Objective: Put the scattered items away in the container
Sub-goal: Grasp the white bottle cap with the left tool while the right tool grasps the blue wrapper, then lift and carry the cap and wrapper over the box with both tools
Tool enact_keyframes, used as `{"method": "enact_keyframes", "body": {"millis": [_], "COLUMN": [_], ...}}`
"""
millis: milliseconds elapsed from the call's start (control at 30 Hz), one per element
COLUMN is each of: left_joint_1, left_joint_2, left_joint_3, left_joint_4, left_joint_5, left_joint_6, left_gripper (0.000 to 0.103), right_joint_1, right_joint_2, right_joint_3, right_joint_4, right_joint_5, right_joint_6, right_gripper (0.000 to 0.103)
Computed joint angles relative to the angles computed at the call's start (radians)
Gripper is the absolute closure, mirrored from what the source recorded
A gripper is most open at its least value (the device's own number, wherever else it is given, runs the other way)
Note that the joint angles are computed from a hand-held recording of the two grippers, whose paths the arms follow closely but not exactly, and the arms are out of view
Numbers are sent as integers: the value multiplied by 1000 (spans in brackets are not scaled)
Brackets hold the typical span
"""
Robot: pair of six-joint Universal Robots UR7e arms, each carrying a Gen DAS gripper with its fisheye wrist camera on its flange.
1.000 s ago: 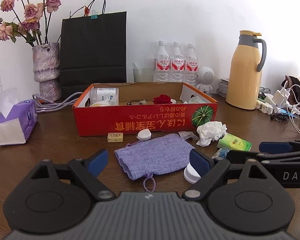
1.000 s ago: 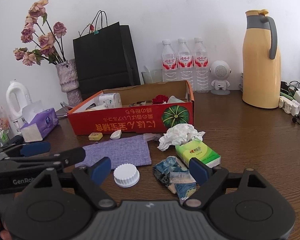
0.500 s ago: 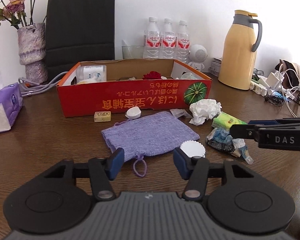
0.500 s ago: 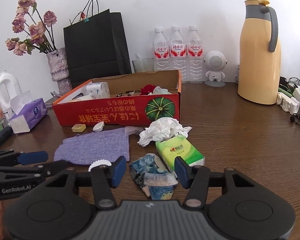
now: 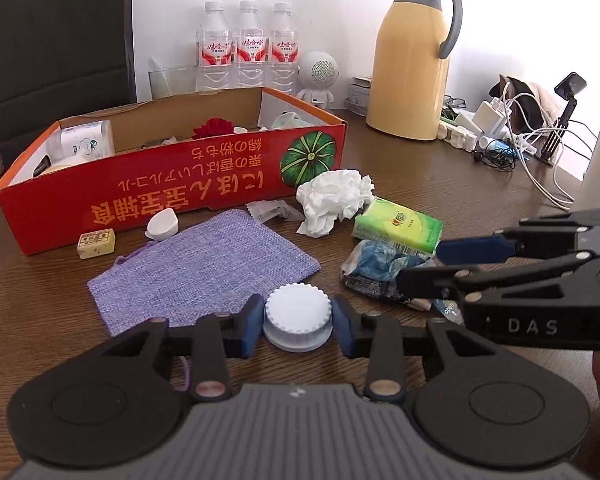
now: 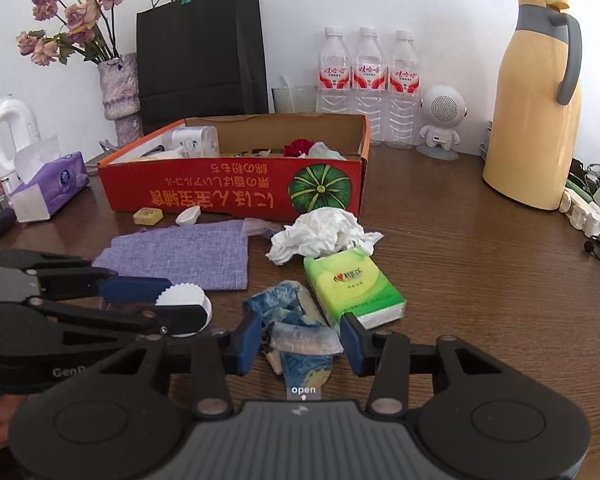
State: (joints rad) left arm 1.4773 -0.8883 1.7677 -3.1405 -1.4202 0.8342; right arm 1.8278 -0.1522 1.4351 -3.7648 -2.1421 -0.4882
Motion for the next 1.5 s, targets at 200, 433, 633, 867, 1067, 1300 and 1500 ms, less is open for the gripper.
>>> {"method": "enact_keyframes", "body": {"millis": [200,433,633,867,1067,1300,1500], "left_joint_1": [9,16,47,56,70,34,-53], "left_joint_2": [-61,-123,-164,-233,-240,-128,100], "left_joint_3": [53,105,159,213,208,-82,-531], "left_joint_4": [-57,-130,-178,-198,-202,-56,118], "left_joint_5": [-67,3,-24,-99,-104,-135,-18], "left_joint_6": [-50,-131,-137,-108,-119,-146,-171], "left_gripper": [66,66,66,66,66,66,66], "right_joint_1": [5,39,63,105,112,95,83], "right_joint_2": [18,-6,-6,19,18,-12,26], "right_joint_3": [-22,60,86,69,79,-54,-437], "right_joint_4": [39,-30,-118,-203,-220,-79,256], "right_joint_5": [-24,36,-7,1,42,93,82], "right_joint_6": [-42,-84,-77,-20,22,16,16], "right_gripper": [88,92,91,90,90,90,90]}}
